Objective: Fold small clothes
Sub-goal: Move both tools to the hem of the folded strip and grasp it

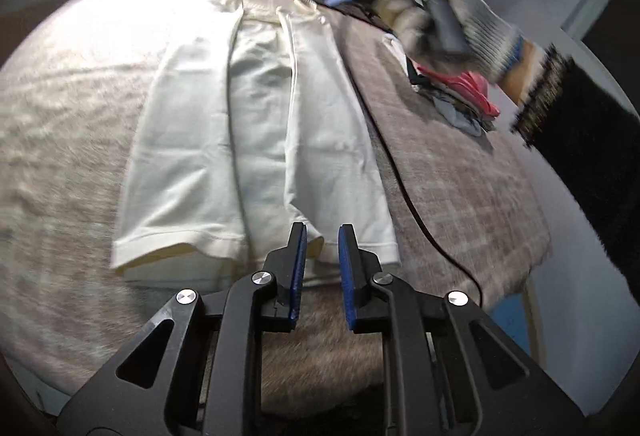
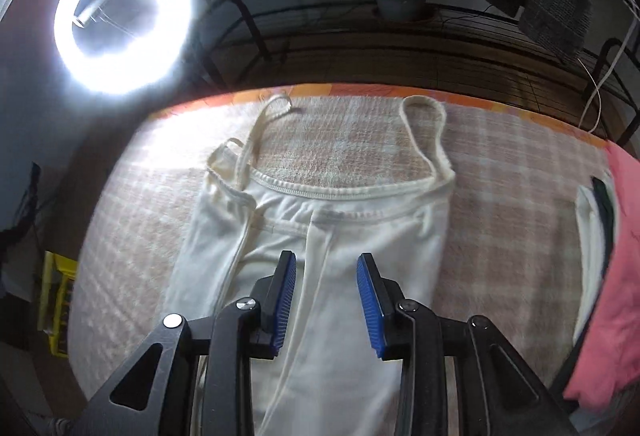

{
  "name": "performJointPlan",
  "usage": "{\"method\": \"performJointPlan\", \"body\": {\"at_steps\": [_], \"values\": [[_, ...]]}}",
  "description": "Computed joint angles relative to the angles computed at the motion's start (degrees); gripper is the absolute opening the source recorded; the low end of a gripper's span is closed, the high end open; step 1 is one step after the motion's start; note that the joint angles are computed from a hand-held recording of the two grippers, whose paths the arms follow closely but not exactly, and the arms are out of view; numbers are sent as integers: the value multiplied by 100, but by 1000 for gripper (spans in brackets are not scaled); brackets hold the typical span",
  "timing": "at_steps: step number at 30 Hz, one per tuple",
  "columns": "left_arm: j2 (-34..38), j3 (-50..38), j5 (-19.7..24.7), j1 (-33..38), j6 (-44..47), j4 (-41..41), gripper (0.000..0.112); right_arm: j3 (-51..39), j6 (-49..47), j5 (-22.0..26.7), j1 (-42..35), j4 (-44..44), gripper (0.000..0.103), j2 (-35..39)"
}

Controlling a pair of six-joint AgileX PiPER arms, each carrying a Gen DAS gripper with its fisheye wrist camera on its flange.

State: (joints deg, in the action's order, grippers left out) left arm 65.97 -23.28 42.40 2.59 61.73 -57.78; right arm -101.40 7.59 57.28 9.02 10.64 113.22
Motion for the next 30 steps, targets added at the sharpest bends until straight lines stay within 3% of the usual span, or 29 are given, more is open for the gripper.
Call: {"method": "performJointPlan", "body": {"at_steps": [4,6,10,13,21,25,30], "values": [[-274,-185,899,1353,437,509,20,1750,-353,-350,-232,538,33,-1507],[-160,-387,1215,1956,641,667,39,2674,-438,-513,-223,644,37,-2304],[398,-850,1107,2417,629,1022,40,4449,-437,-627,-114,1035,44,-3784],[1103,-1200,1181,2559,525,1237,40,5512,-39,-803,297,1118,47,-4488],[2474,-1633,1418,3002,-64,1245,40,7180,1074,-2030,1589,1667,48,-5150],[2077,-1286,882,2572,225,1261,40,7173,1331,-2244,1843,1672,49,-5099],[1003,-318,-836,1270,565,1577,40,6603,2831,-1967,2823,-2,47,-4671]]}}
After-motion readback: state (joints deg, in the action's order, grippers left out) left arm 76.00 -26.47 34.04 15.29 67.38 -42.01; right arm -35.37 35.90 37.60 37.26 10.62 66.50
